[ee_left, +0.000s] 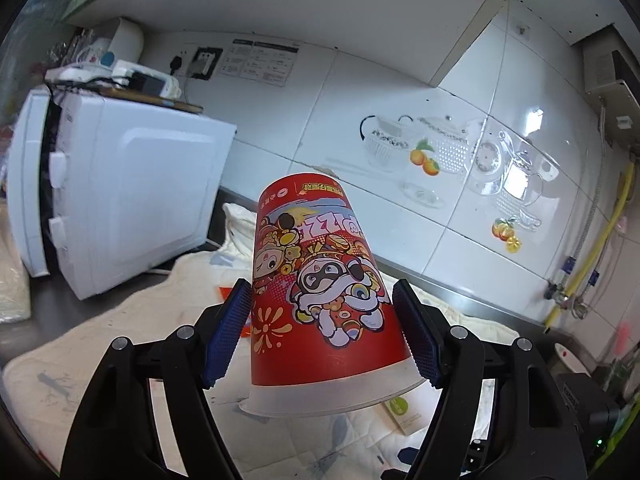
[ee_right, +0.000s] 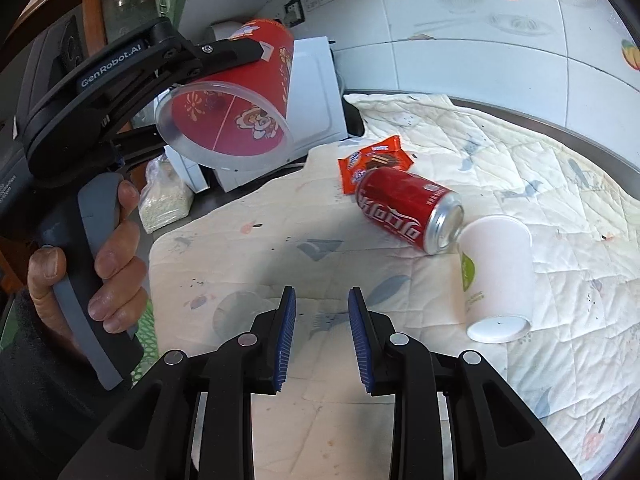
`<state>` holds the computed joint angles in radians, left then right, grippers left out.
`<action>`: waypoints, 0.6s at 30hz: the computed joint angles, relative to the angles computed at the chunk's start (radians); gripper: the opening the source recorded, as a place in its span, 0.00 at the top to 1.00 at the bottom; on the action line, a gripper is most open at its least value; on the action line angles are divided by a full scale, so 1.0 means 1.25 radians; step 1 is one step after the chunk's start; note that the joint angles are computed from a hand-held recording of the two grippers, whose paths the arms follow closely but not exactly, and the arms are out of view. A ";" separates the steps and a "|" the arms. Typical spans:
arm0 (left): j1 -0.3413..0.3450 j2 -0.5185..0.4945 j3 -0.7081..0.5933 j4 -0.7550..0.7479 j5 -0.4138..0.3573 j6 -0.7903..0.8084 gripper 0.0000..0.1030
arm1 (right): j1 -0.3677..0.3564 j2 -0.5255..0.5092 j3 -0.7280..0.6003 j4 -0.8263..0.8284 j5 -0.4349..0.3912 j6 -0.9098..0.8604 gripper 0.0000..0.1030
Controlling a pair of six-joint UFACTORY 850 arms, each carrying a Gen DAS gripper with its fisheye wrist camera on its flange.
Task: Collect trash
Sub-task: 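Release red snack cup into green basket with left tool while right tool grasps clear plastic cup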
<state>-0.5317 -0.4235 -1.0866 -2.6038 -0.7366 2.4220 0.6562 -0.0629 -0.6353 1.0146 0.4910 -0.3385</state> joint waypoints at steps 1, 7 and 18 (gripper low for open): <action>-0.002 -0.013 -0.010 -0.004 -0.002 -0.001 0.31 | -0.003 0.000 0.001 -0.005 -0.004 0.006 0.74; 0.004 -0.043 -0.029 0.028 -0.005 -0.088 0.31 | -0.015 0.008 0.016 0.000 -0.004 0.002 0.74; 0.055 0.172 0.181 -0.080 0.095 0.042 0.31 | 0.009 0.004 0.019 0.013 -0.007 -0.010 0.71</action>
